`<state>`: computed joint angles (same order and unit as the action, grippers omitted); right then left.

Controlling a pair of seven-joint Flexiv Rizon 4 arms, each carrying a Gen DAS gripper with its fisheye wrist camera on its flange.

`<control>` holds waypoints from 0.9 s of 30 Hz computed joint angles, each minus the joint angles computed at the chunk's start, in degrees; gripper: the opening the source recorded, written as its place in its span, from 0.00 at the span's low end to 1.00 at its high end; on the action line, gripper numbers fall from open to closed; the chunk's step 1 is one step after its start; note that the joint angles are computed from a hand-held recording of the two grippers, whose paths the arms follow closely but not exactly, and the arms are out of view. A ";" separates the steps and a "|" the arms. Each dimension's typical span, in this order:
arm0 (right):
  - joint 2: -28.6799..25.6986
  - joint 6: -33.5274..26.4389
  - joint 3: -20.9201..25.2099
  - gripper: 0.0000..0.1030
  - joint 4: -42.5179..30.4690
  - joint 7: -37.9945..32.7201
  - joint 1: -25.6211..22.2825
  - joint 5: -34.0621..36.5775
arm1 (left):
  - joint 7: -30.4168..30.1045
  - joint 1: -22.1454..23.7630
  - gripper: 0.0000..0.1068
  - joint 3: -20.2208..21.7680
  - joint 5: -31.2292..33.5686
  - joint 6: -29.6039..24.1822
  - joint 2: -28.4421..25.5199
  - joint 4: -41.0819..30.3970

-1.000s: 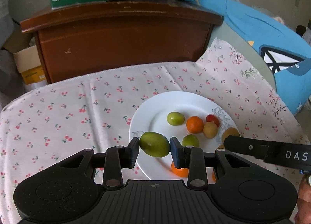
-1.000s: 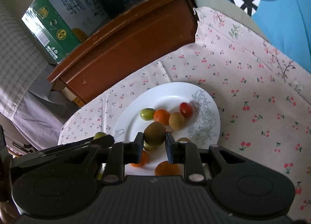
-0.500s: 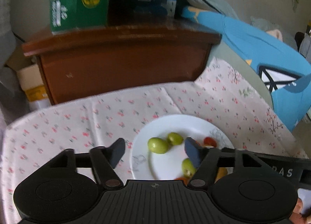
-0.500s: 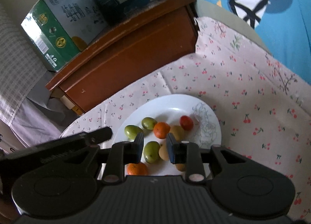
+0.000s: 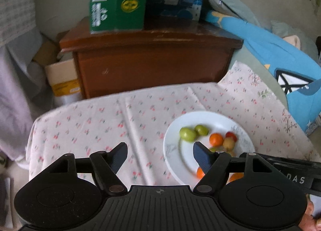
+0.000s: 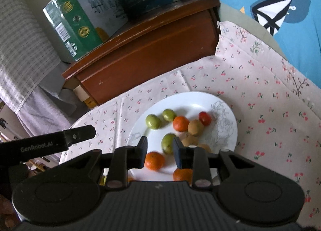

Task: Organize fruits
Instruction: 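Move both tools back to the loose fruits and grasp a tangerine with the left tool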

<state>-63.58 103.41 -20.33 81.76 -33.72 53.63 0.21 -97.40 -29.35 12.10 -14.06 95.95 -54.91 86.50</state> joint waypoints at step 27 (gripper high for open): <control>-1.10 -0.76 4.44 0.31 2.81 -3.47 3.19 -1.68 | -7.73 -6.31 0.69 7.38 -2.49 0.09 3.23 13.81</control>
<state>-64.68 102.65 -15.90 84.57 -37.20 56.82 -1.48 -105.13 -35.66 19.48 -16.56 96.04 -51.68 100.31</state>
